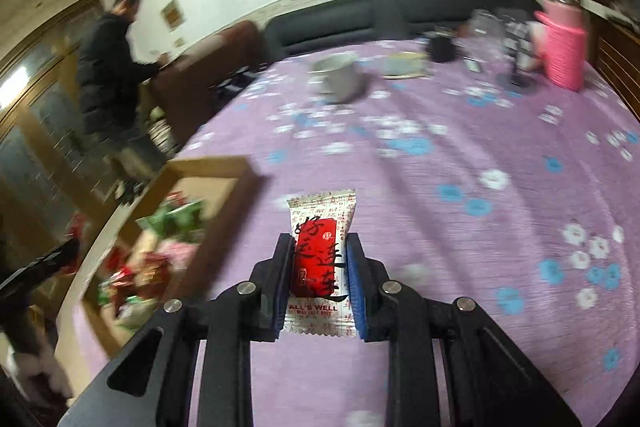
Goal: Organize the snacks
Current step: 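Carry both packets into the cardboard tray and open both grippers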
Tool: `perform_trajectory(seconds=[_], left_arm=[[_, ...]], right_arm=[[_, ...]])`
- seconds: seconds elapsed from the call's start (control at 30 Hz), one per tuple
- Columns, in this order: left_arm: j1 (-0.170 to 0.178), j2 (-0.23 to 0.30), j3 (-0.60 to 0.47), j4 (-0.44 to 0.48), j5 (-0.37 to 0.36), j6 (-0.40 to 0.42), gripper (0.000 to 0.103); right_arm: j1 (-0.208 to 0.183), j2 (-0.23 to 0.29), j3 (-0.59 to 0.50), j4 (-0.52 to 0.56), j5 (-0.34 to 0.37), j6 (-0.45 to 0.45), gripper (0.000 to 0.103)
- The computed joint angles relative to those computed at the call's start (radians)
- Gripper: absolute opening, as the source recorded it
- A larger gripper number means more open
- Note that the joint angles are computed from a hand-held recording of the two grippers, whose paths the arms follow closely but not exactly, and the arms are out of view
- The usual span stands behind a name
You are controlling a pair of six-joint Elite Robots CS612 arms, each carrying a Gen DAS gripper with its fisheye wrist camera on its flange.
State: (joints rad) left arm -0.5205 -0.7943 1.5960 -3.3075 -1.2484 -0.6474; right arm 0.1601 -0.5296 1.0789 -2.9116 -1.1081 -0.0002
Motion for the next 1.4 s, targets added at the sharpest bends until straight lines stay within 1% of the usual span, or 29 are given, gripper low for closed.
perform_trajectory(seconds=[0.1, 0.27, 0.37, 0.47, 0.67, 0.8, 0.93, 1.27, 1.33, 1.37, 1.4], left_arm=[[0.001, -0.002, 0.021, 0.010, 0.026, -0.020, 0.020], [-0.001, -0.004, 0.040, 0.038, 0.080, -0.015, 0.020], [-0.007, -0.008, 0.047, 0.061, 0.133, -0.007, 0.020], [-0.012, -0.015, 0.058, 0.075, 0.172, 0.003, 0.021], [-0.013, -0.016, 0.060, 0.101, 0.209, 0.015, 0.021], [-0.007, -0.010, 0.051, 0.127, 0.214, 0.005, 0.021], [0.002, -0.003, 0.042, 0.159, 0.203, -0.014, 0.021], [0.015, 0.022, 0.003, 0.199, 0.184, 0.001, 0.021], [0.019, 0.025, -0.001, 0.205, 0.179, -0.006, 0.024], [0.020, 0.026, -0.003, 0.209, 0.176, -0.008, 0.033], [0.020, 0.027, -0.004, 0.211, 0.175, -0.008, 0.046]], right_arm=[[0.024, -0.012, 0.007, 0.020, 0.043, -0.030, 0.025], [0.059, -0.019, 0.015, 0.035, 0.090, -0.059, 0.025], [0.081, -0.019, 0.012, 0.068, 0.105, -0.097, 0.025], [0.097, -0.016, 0.004, 0.098, 0.097, -0.131, 0.025], [0.116, -0.003, -0.017, 0.155, 0.087, -0.161, 0.025], [0.127, 0.004, -0.037, 0.178, 0.067, -0.187, 0.025], [0.142, 0.026, -0.087, 0.214, 0.033, -0.205, 0.025], [0.165, 0.110, -0.256, 0.337, -0.037, -0.204, 0.025], [0.170, 0.130, -0.296, 0.365, -0.043, -0.201, 0.026], [0.171, 0.138, -0.312, 0.374, -0.043, -0.196, 0.027], [0.171, 0.147, -0.330, 0.383, -0.035, -0.187, 0.027]])
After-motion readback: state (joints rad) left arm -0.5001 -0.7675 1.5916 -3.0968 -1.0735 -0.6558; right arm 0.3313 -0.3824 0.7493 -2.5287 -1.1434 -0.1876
